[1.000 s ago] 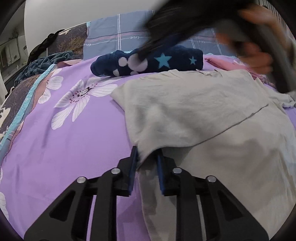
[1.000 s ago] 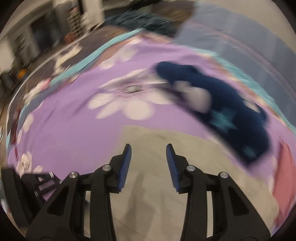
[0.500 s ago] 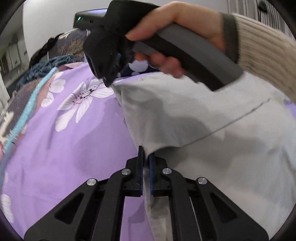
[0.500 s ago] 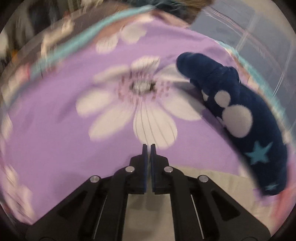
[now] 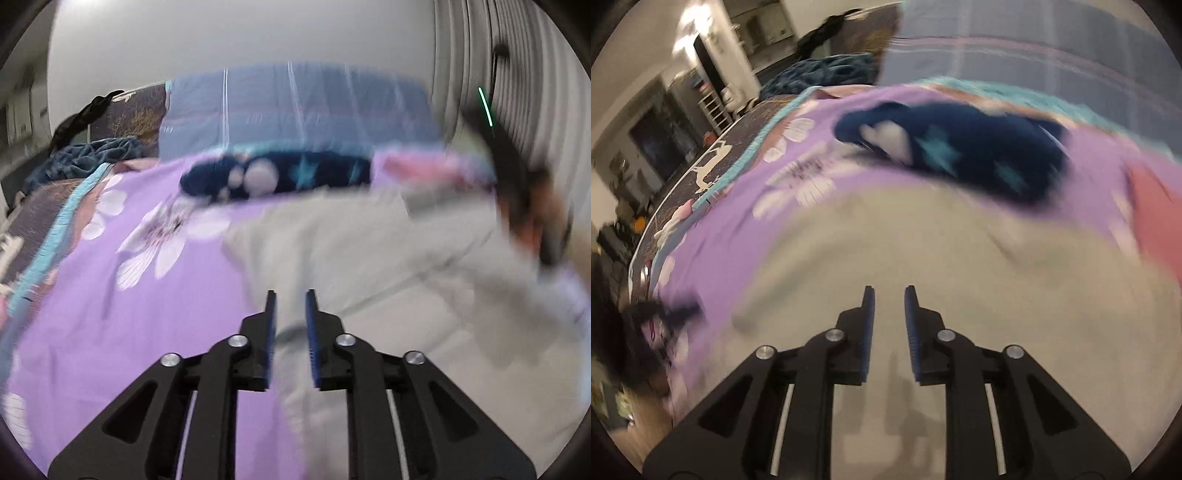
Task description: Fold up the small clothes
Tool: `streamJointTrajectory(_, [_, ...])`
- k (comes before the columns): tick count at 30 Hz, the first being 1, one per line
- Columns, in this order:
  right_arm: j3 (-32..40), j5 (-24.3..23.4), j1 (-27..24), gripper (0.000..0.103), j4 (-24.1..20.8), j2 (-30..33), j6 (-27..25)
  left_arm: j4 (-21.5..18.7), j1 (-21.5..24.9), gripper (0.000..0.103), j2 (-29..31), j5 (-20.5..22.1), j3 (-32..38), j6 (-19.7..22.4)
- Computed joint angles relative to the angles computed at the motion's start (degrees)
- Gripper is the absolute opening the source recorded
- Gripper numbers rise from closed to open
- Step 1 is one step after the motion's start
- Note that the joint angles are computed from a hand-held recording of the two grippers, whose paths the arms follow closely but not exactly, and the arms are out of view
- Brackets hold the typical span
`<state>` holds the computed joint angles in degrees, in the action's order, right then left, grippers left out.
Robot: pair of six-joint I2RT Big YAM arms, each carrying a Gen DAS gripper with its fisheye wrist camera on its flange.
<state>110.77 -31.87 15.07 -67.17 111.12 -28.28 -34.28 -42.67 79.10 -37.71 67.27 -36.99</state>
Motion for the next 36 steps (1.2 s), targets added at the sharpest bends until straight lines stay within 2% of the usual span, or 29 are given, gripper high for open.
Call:
streamJointTrajectory(1, [-3.4,-0.4,-2.8,0.019,0.7,-1.4,0.6,2.1,0.3,0.022,-0.1,1.0,0.6,0.8])
streamJointTrajectory(3, [-6.3,2.0,-5.2,0.022,1.6,-1.8,2.7,1.3,1.1,0.029,3.1,0.9,4.5,3.0])
streamJointTrajectory(4, [-6.8,4.9,-6.7,0.022,1.6,-0.8,5.8,-1.0,1.8,0.034,6.2,1.3,7.7,3.8])
streamJointTrajectory(5, [-6.7,3.6,-7.8,0.008,1.5,0.4,7.9,-4.0,2.8,0.037,9.6,2.3,11.1,3.6])
streamJointTrajectory(6, [-7.5,0.8,-8.8,0.0,2.9,0.7,9.7,-7.9,4.1,0.037,13.5,3.6,14.6,2.9])
streamJointTrajectory(7, [-7.0,-2.4,-9.9,0.0,2.5,1.6,11.6,-13.8,5.2,0.037,17.5,4.8,18.6,0.5])
streamJointTrajectory(8, [-6.3,-4.0,-10.5,0.0,1.3,2.2,13.1,-17.4,6.5,0.037,20.7,6.5,20.7,-0.9])
streamJointTrajectory(9, [-5.7,-5.4,-11.2,0.0,-0.2,2.4,14.9,-18.1,7.2,0.041,22.7,7.2,21.1,-1.5])
streamJointTrajectory(10, [-5.8,-6.3,-11.7,0.003,-0.5,2.1,15.6,-16.0,6.9,0.042,21.9,6.1,19.8,-1.3])
streamJointTrajectory(11, [-6.4,-6.9,-12.4,0.009,0.0,1.3,16.0,-15.8,7.2,0.043,21.1,7.1,19.4,-2.1])
streamJointTrajectory(13, [-9.1,-7.1,-14.6,0.027,4.2,-1.3,16.5,-15.7,7.6,0.046,19.9,9.2,18.3,-4.7])
streamJointTrajectory(14, [-9.1,-6.8,-15.5,0.035,4.8,-1.6,17.0,-15.3,7.5,0.047,19.6,9.1,17.8,-4.3])
streamJointTrajectory(16, [-7.2,-6.7,-17.3,0.035,3.2,-0.5,17.9,-15.9,7.2,0.047,19.7,8.4,18.0,-4.3])
streamJointTrajectory(18, [-5.7,-7.0,-17.9,0.036,2.5,0.9,19.6,-17.4,7.3,0.048,19.8,8.9,19.0,-6.9])
streamJointTrajectory(19, [-4.0,-8.6,-17.8,0.04,0.6,2.3,19.2,-17.4,7.2,0.048,19.6,9.1,19.3,-8.2])
streamJointTrajectory(20, [-2.0,-10.0,-17.4,0.048,-1.7,3.9,17.8,-17.3,7.4,0.048,19.7,9.3,19.7,-8.8])
streamJointTrajectory(21, [-0.5,-10.3,-16.8,0.049,-2.3,4.9,17.3,-17.8,7.2,0.05,20.1,9.2,20.5,-9.6])
streamJointTrajectory(22, [-0.8,-8.3,-15.7,0.044,0.0,4.7,18.5,-19.9,7.0,0.052,20.7,8.3,22.0,-10.6])
streamJointTrajectory(23, [-1.4,-5.8,-14.8,0.016,2.4,4.2,19.3,-21.2,6.9,0.054,21.0,7.5,23.1,-10.8])
streamJointTrajectory(24, [-1.1,-4.5,-14.6,0.002,2.8,4.0,18.9,-22.6,6.4,0.055,21.2,6.3,24.2,-10.9])
streamJointTrajectory(26, [-2.7,-4.7,-14.7,0.002,5.4,2.3,21.9,-23.2,5.8,0.056,20.8,4.9,25.1,-10.2])
streamJointTrajectory(30, [-6.2,-4.8,-16.5,0.002,7.9,-1.1,20.8,-20.7,5.1,0.062,20.2,4.0,25.6,-8.4])
streamJointTrajectory(31, [-6.0,-2.4,-16.5,0.002,6.9,-1.0,19.9,-21.9,5.2,0.062,21.5,4.6,27.1,-8.5])
streamJointTrajectory(33, [-5.2,1.5,-16.3,0.009,5.8,0.1,18.0,-28.8,5.6,0.062,26.6,6.2,32.2,-9.5])
streamJointTrajectory(34, [-5.7,1.6,-16.7,0.009,5.8,0.1,17.8,-31.2,5.6,0.062,28.4,6.5,33.8,-9.3])
streamJointTrajectory(35, [-6.6,-0.6,-17.5,0.011,5.8,-0.3,17.7,-32.6,5.5,0.062,30.0,6.3,34.6,-8.7])
streamJointTrajectory(36, [-7.5,-3.1,-18.4,0.025,5.7,-1.0,17.0,-31.1,4.8,0.062,30.2,3.5,33.8,-8.3])
